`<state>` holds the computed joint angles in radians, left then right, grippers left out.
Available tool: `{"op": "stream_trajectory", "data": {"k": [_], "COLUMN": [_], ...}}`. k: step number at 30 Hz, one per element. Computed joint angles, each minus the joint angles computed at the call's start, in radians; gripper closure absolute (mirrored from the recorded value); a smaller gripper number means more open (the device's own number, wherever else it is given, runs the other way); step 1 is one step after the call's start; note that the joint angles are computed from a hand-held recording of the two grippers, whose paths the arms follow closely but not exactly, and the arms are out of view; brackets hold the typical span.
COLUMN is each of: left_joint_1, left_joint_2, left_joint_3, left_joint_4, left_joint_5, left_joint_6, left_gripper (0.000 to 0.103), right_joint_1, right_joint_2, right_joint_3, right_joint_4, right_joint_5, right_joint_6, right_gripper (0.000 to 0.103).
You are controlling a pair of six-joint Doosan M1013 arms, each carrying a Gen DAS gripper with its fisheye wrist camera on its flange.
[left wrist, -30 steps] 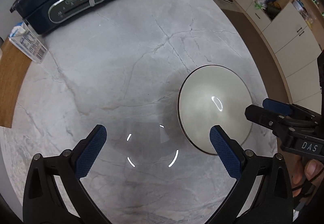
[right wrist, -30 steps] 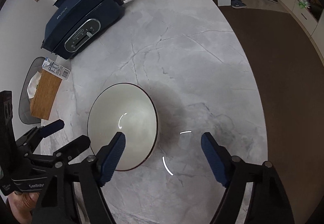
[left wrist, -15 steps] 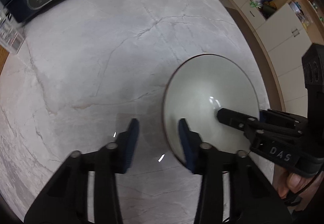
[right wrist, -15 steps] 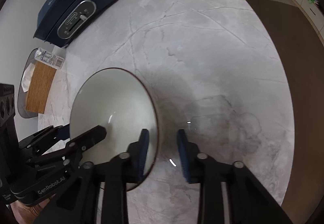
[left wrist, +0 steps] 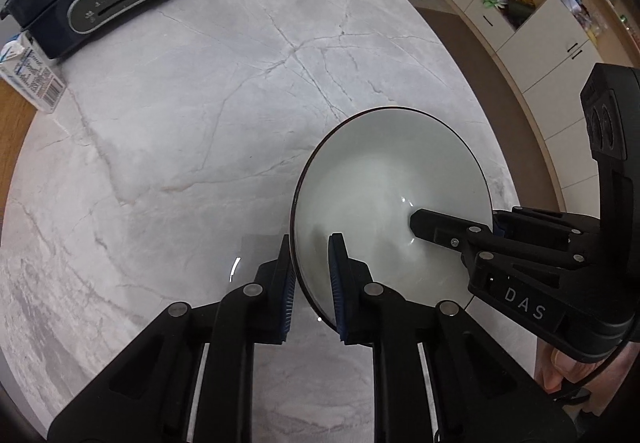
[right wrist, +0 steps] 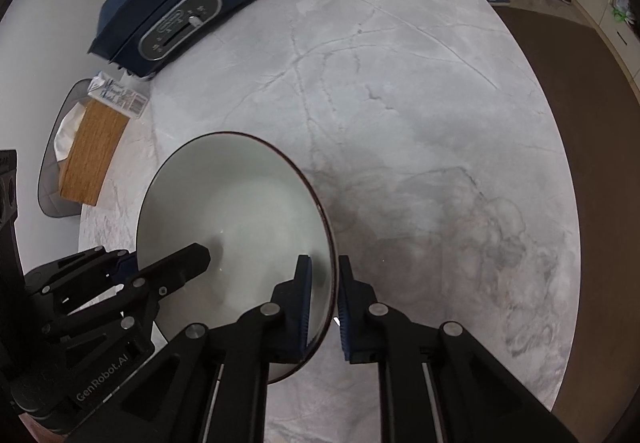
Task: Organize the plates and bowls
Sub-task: 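Carry the floral bowl, lower it into the white bowls, open both grippers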
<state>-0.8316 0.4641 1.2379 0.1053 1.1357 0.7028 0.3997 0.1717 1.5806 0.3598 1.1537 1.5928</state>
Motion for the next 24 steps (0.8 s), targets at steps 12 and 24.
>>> {"op": "stream_trajectory", "data": {"k": [12, 24], "left_joint_1": [-0.059, -0.227], "left_joint_2": [-0.159, -0.437], "left_joint_3": [0.124, 0.384], "left_joint_4": [0.089, 0.200], "left_joint_5": [0.005, 0.093], "left_joint_6": [-0.124, -0.443], "left_gripper": [0.089, 0.089], "right_joint_1": [0.082, 0.283], "right_joint_2": [-0.086, -0.154], "right_joint_3": [-0.005, 0.004], "right_joint_4": [-0.021, 0.008], "right_joint_5": [0.010, 0.034], "right_joint_6": [0.000, -0.008], "right_gripper": [0.090, 0.088]}}
